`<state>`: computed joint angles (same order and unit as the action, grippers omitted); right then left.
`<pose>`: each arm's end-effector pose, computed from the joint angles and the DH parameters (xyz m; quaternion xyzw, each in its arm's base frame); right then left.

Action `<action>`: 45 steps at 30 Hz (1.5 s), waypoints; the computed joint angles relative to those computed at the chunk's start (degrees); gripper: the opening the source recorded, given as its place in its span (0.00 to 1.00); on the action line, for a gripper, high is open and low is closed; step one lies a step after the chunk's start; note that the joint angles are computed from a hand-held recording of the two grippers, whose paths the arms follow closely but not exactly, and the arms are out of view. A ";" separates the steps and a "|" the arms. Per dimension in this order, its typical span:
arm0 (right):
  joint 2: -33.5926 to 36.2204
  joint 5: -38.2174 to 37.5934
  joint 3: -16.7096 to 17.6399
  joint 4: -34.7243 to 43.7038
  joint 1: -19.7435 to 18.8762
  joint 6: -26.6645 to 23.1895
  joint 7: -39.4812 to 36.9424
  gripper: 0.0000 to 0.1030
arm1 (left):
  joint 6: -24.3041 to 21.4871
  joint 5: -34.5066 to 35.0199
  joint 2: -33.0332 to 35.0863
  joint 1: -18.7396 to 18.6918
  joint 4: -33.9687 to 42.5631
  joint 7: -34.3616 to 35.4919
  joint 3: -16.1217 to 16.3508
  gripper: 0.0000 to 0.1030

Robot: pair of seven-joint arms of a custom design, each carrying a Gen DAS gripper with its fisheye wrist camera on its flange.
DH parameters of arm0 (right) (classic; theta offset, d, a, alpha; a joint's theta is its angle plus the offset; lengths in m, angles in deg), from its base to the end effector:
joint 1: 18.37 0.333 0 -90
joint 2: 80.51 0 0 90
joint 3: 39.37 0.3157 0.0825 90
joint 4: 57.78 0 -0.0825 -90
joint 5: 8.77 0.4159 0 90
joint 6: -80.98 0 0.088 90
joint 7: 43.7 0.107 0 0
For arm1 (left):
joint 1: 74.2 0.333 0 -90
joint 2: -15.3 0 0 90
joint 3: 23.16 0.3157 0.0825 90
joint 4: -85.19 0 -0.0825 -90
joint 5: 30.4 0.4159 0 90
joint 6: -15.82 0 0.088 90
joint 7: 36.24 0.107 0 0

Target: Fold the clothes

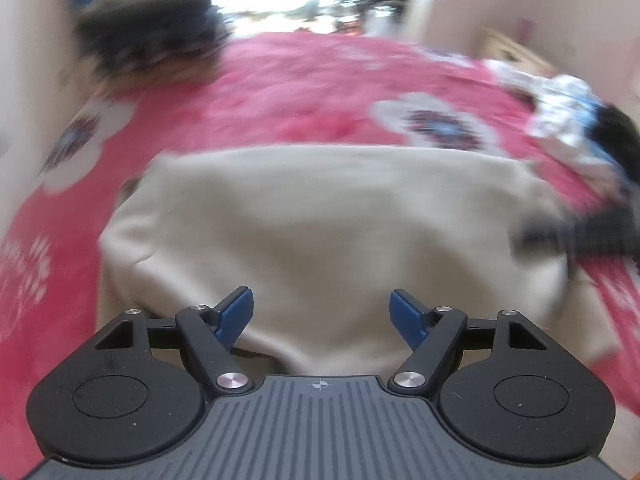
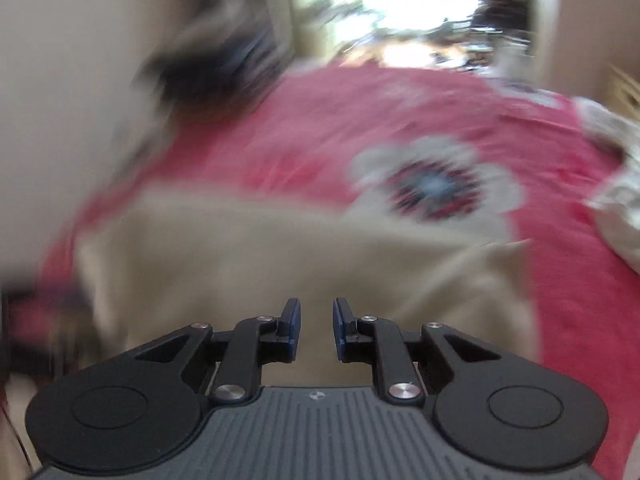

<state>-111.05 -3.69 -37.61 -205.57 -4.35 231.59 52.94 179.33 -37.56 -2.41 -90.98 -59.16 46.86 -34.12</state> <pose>0.4339 0.1209 0.4886 -0.7088 0.6440 -0.1398 0.2517 0.4452 -0.2286 0.4413 -0.5763 0.7543 -0.2817 0.1401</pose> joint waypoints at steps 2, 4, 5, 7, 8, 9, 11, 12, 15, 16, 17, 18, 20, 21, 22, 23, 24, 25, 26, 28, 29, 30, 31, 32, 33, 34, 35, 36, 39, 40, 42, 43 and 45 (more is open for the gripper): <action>3.04 -0.59 1.34 1.24 0.69 -3.07 0.33 0.18 | -2.82 0.76 2.74 1.98 1.03 -2.51 -0.07 0.73; 4.89 -1.55 2.53 1.76 -0.36 -3.51 3.69 0.17 | -1.62 -4.05 2.32 -0.34 0.02 2.32 2.58 0.73; 5.48 -1.83 2.58 3.16 -0.64 -5.38 4.94 0.17 | -1.65 -6.37 1.70 -1.43 -0.23 4.91 3.71 0.73; 5.99 -3.01 2.94 5.87 -1.25 -9.08 7.36 0.18 | -3.48 -10.95 0.14 -2.76 -0.15 8.90 5.76 0.73; 5.44 -3.03 2.91 5.97 -0.91 -8.61 7.71 0.19 | -4.21 -13.84 -0.75 -3.37 -0.19 10.84 6.97 0.73; 4.80 -2.57 2.67 5.95 -0.32 -7.66 7.65 0.20 | -4.73 -17.44 -1.72 -4.10 -0.28 13.02 8.53 0.73; 3.63 -1.59 2.34 5.96 0.74 -5.66 7.49 0.21 | -5.64 -22.51 -2.82 -3.83 0.13 15.36 10.32 0.73; 3.10 -1.09 2.23 6.00 1.23 -4.65 7.40 0.21 | -6.12 -24.54 -2.98 -3.15 0.66 15.78 11.00 0.73; 4.22 1.76 1.67 7.37 4.62 -0.89 4.47 0.24 | -8.66 -29.77 -3.49 -0.02 1.63 15.31 12.76 0.74; 5.48 2.98 1.43 8.49 6.08 0.03 2.84 0.29 | -9.87 -31.25 -3.23 1.16 2.16 14.90 13.31 0.74; 7.09 4.49 1.15 9.84 7.69 0.81 0.91 0.36 | -11.35 -33.02 -2.50 2.03 2.96 15.32 14.08 0.75; 8.87 6.35 0.77 11.20 9.46 1.69 -1.55 0.38 | -13.13 -34.55 -1.43 2.86 4.00 15.96 14.79 0.75; 12.78 9.83 0.69 14.18 12.27 2.74 -6.15 0.41 | -16.02 -37.34 0.72 4.03 5.76 18.02 15.49 0.76; 14.91 11.75 0.81 15.67 13.55 3.29 -8.72 0.41 | -17.34 -38.62 1.80 4.55 6.57 19.17 15.64 0.76; 16.67 12.78 1.48 16.82 14.15 3.68 -10.25 0.43 | -18.70 -39.81 2.90 5.14 7.40 20.24 15.73 0.76; 18.29 13.36 2.30 17.90 14.52 3.95 -11.31 0.49 | -20.09 -40.92 4.02 5.78 8.25 21.22 15.78 0.76; 19.96 13.18 3.24 18.92 14.57 4.31 -11.89 0.50 | -21.51 -41.94 5.16 6.47 9.11 22.13 15.79 0.76; 21.49 12.79 4.04 19.73 14.58 4.87 -12.59 0.50 | -22.93 -42.99 6.24 7.13 9.93 22.94 15.69 0.76; 22.96 11.70 4.90 20.43 14.40 5.54 -12.65 0.50 | -24.36 -44.16 7.23 7.69 10.65 23.65 15.44 0.76; 25.22 7.83 6.48 21.41 13.65 6.20 -9.91 0.50 | -27.25 -46.29 9.25 8.92 12.12 24.88 14.86 0.76; 26.21 6.15 7.01 21.78 13.48 6.33 -8.62 0.50 | -28.43 -47.07 10.06 9.56 12.71 25.28 14.41 0.76; 27.22 4.40 7.45 22.19 13.38 6.43 -7.28 0.50 | -29.16 -47.53 10.52 10.17 13.02 25.40 13.80 0.76; 27.89 3.46 7.69 22.40 13.40 6.28 -6.44 0.51 | -29.92 -48.11 10.99 10.81 13.32 25.48 13.22 0.76; 28.12 3.04 7.88 22.25 13.50 6.35 -5.76 0.53 | -30.88 -48.95 11.50 11.48 13.62 25.53 12.71 0.76; 28.11 2.75 8.02 21.87 13.60 6.88 -5.22 0.56 | -32.02 -49.85 12.02 12.22 13.91 25.50 12.27 0.76; 27.96 3.62 8.01 21.50 13.75 7.43 -5.50 0.59 | -33.04 -50.83 12.49 12.96 14.15 25.45 11.81 0.76; 27.77 4.95 7.96 21.14 13.92 7.93 -6.08 0.62 | -33.91 -51.92 12.80 13.70 14.33 25.36 11.33 0.76; 27.59 6.32 7.90 20.80 14.10 8.43 -6.69 0.63 | -34.77 -52.88 13.03 14.47 14.56 25.11 10.86 0.76; 27.64 7.60 7.93 20.67 14.33 9.43 -6.64 0.65 | -36.63 -55.99 13.17 16.44 14.97 24.72 9.53 0.77; 27.75 7.73 7.95 20.65 14.36 9.98 -6.32 0.65 | -37.42 -57.64 13.23 16.89 15.09 24.87 9.32 0.77; 27.96 7.58 8.04 20.67 14.35 11.02 -4.82 0.65 | -38.52 -59.74 13.28 17.55 15.30 24.41 8.87 0.77; 28.10 7.52 8.07 20.76 14.36 11.41 -4.17 0.65 | -38.81 -60.26 13.38 17.76 15.53 23.98 8.64 0.77; 28.39 7.26 8.14 21.06 14.40 11.91 -3.26 0.66 | -39.44 -60.43 13.84 18.09 16.29 22.51 8.27 0.77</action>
